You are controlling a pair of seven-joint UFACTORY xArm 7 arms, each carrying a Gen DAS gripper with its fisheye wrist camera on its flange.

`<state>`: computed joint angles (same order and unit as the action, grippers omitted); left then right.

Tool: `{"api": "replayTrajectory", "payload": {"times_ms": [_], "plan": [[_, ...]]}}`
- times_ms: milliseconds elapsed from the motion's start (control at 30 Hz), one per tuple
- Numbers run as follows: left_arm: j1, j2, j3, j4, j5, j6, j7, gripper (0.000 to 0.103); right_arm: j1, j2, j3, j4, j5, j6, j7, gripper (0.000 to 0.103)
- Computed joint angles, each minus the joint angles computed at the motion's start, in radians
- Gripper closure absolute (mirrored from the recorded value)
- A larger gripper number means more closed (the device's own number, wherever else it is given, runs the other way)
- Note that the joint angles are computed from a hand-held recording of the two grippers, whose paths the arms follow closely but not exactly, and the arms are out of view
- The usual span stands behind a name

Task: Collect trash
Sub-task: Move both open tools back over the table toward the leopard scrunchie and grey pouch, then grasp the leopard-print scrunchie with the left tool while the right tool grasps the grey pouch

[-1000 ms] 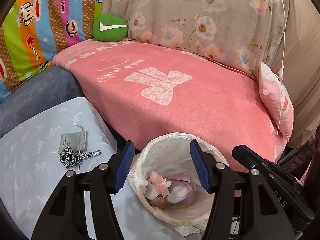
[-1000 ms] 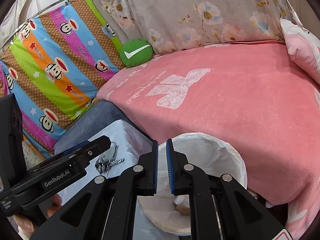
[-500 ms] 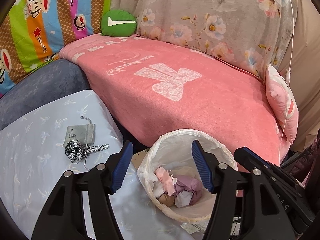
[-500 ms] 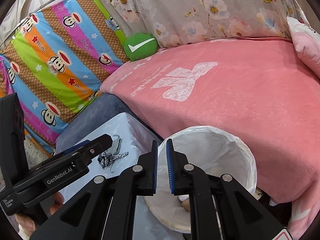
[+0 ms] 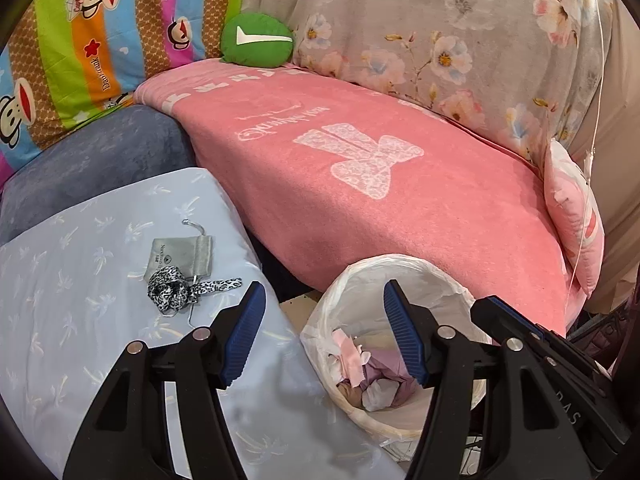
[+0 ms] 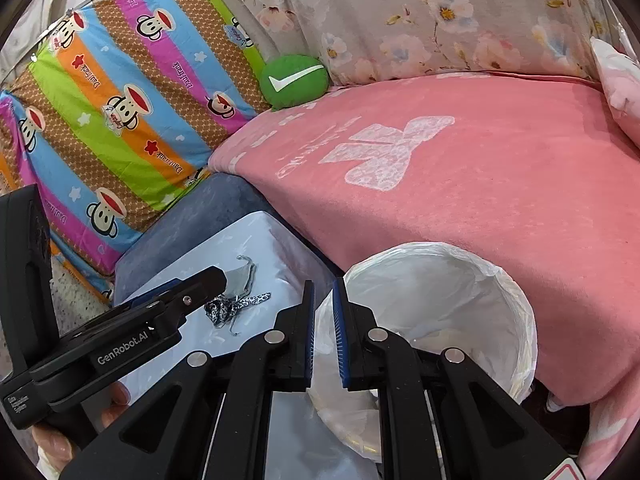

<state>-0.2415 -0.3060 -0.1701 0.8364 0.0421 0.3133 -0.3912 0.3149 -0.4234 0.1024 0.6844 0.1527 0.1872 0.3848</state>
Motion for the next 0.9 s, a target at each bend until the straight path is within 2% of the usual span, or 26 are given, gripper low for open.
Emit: {"api": "replayTrajectory", "payload": {"times_ms": [433,567,700,900], "plan": [[0.063,-0.009,0.032,-0.055,0.005,0.008,-0.036,0.033,0.025,0.12,0.04,0.079,-0.015,0.003,0.014,0.091],[0.091,0.003,0.044,-0.069,0.009,0.011,-0.052,0.027,0.035,0.175,0.05,0.115,-0.021,0.005,0.014,0.091],[0.107,0.026,0.066,-0.075,-0.001,0.018,-0.049,0.025,0.039,0.243,0.061,0.16,-0.028,0.002,0.016,0.083],[0.124,0.102,0.103,-0.052,-0.039,0.027,-0.018,0.025,0.05,0.379,0.074,0.265,-0.036,0.014,0.01,0.082]]}}
